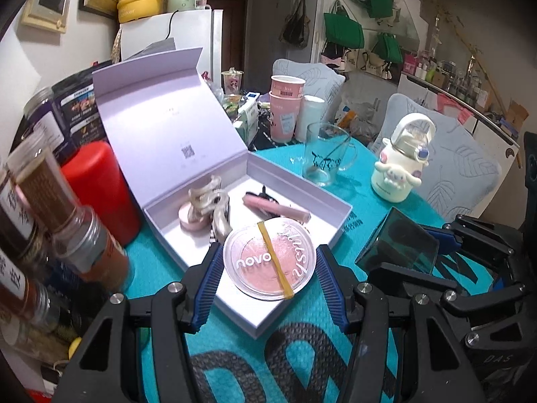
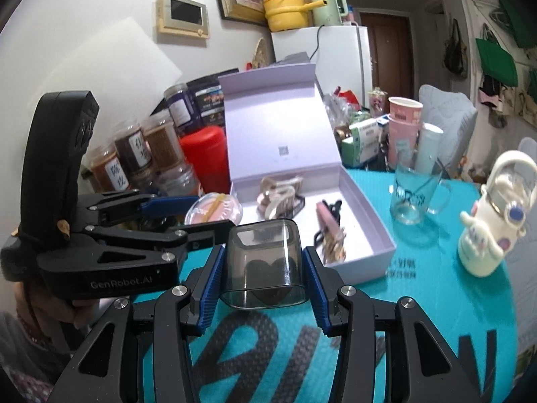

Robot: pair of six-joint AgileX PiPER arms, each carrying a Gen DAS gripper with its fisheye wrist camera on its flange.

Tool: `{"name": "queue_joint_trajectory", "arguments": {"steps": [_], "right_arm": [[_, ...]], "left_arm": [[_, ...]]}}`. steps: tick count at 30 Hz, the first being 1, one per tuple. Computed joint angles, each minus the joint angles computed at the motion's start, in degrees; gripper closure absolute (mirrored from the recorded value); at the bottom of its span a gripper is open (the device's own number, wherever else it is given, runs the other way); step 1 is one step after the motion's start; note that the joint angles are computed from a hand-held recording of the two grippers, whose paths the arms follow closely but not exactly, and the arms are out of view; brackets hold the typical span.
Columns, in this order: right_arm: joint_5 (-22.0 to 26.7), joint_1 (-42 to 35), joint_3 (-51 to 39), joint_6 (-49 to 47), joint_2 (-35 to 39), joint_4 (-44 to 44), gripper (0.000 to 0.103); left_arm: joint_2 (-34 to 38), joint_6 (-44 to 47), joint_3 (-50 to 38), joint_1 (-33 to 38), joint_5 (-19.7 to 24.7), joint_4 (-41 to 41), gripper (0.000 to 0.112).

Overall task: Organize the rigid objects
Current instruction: 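Carry the blush compact and dark square case toward the white box, then lower the blush compact and dark case into the box and open both grippers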

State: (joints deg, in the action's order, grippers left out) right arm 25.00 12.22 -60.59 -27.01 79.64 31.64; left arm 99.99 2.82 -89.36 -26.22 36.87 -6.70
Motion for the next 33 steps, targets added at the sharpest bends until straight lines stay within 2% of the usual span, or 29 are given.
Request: {"name": "queue_joint_trajectory", "arguments": {"steps": [15,33], "right_arm": [[1.8,-4.1,-9.8,-6.0,9.1,4.3,0.057],[5.5,-6.0,-22.4,-5.3,22.9,2.7,0.057]], "left_arm": [[11.8,1.4,-17.1,0.7,5.7,0.3,0.057],[29.2,2.3,-40.7,3.6,17.2,-1.9,0.057]]}}
